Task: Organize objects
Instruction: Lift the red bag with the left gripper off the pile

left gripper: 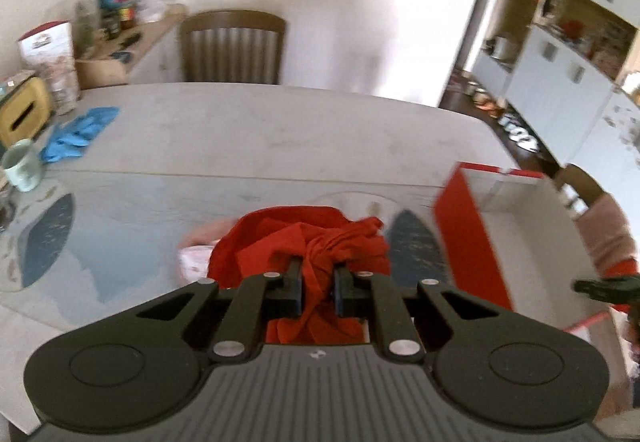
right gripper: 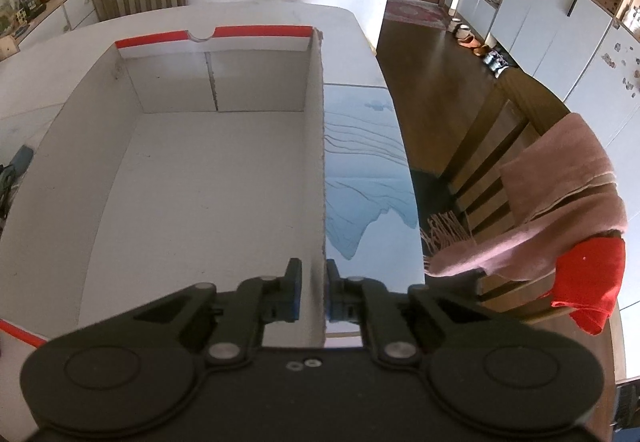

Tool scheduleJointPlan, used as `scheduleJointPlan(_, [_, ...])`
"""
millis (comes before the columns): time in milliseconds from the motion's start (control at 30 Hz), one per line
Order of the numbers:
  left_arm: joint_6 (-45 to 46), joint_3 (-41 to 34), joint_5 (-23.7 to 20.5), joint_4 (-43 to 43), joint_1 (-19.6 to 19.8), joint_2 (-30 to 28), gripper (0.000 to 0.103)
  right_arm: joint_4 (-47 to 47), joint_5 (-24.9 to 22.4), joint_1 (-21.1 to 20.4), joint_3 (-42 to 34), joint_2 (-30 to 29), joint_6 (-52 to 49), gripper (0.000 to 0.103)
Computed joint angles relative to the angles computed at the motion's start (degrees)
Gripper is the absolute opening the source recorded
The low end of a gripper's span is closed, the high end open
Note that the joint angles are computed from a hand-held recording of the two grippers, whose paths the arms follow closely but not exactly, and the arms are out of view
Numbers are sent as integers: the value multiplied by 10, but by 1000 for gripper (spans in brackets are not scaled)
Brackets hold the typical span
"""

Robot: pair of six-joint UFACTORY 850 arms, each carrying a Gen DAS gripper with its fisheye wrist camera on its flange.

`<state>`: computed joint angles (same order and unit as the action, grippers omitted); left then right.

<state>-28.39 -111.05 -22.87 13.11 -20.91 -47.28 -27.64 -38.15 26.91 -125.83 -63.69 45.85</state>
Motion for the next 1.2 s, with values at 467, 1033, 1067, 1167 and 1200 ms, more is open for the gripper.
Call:
scheduleJointPlan(467, [248, -147, -67, -236, -14, -77, 12, 31, 15, -3, 10, 6, -37, 2])
scheduleJointPlan(1033, [270, -216, -245, -259, -24, -205, 13, 34, 7, -2, 1, 2, -58, 3])
scheduleJointPlan(1067, [271, -211, -244, -258, -25, -203, 13, 34, 8, -2, 1, 2, -59, 3])
scheduleJointPlan(1167, [272, -210, -244, -262, -24, -207, 27, 35, 11, -2, 4, 3, -58, 3])
scheduleJointPlan(1200, [272, -215, -248, -262, -23, -209, 43, 35, 11, -2, 4, 3, -58, 3])
